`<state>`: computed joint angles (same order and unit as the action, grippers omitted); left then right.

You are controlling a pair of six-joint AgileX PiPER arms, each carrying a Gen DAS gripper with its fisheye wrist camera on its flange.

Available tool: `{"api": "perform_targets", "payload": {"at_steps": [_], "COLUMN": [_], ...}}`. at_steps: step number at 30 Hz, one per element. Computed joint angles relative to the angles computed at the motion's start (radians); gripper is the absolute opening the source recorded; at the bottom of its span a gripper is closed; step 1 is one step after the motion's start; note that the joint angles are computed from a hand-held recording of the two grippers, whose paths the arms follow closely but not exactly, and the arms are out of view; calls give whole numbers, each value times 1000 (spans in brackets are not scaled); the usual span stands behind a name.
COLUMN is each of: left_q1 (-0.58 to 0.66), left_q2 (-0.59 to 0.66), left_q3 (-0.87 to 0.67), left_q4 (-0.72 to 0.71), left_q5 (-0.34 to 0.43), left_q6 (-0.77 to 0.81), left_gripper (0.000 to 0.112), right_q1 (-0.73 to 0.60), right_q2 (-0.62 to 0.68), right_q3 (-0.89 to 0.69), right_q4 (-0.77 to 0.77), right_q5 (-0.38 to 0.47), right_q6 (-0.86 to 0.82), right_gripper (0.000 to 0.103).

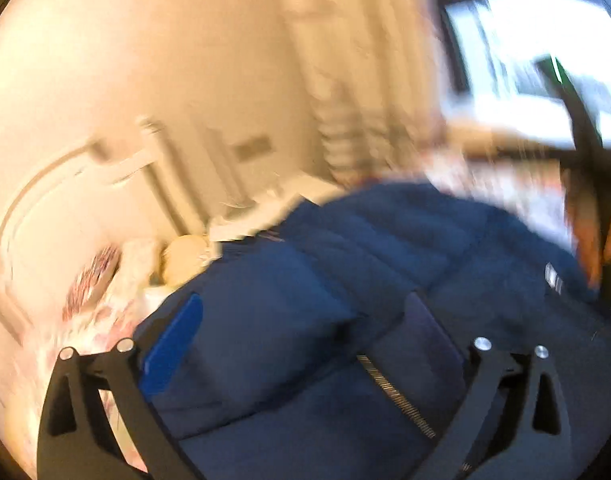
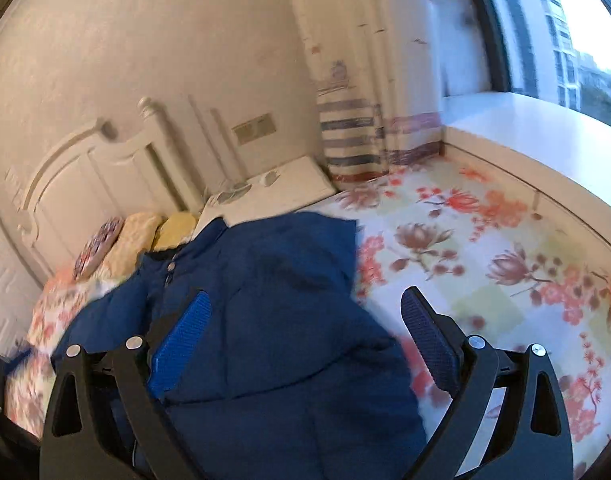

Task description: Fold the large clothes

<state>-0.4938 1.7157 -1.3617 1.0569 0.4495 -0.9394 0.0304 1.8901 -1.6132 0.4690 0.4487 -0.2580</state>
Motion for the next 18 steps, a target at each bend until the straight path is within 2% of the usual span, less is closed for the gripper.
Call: {"api": "perform_targets", "payload": {"at_steps": [1,3,4,5,7,9,12,15,18], "left_q1": [68,184,249,330,418,429,407,389,421], "left_q2": [-60,-88,-75,-55,-18,22,57,104,98], "left_q3": [60,77,55,62,66,39,35,5,52], "left_q4": [-5,-99,-199,-299,-480,-522,-492,-484,-489], "left_q5": [-32,1,36,31,10,43,57,99,56], "left_q6": [-90,-186,-204,-198,-94,-29,3,21,18], "left_gripper": [101,99,91,78,71,71,71,74,90], "right_q1": [28,110,157,222,319,396,474,499,518], "right_q2": [-3,0,1,-1,-14,-17,27,130,230], "right_q3": [2,-8,-9,4,52,75,20,-137,-292], "right_q4": [7,-60,-130,-225,-315,-356,-448,-468,-468], "right_q5": [0,17,18,-6,-53,-70,-36,73,183], "right_q6": [-53,-125,-130,-132,-190,-252,-225,-194,-197], "right_gripper": [92,92,92,89,85,81,80,80,80]}}
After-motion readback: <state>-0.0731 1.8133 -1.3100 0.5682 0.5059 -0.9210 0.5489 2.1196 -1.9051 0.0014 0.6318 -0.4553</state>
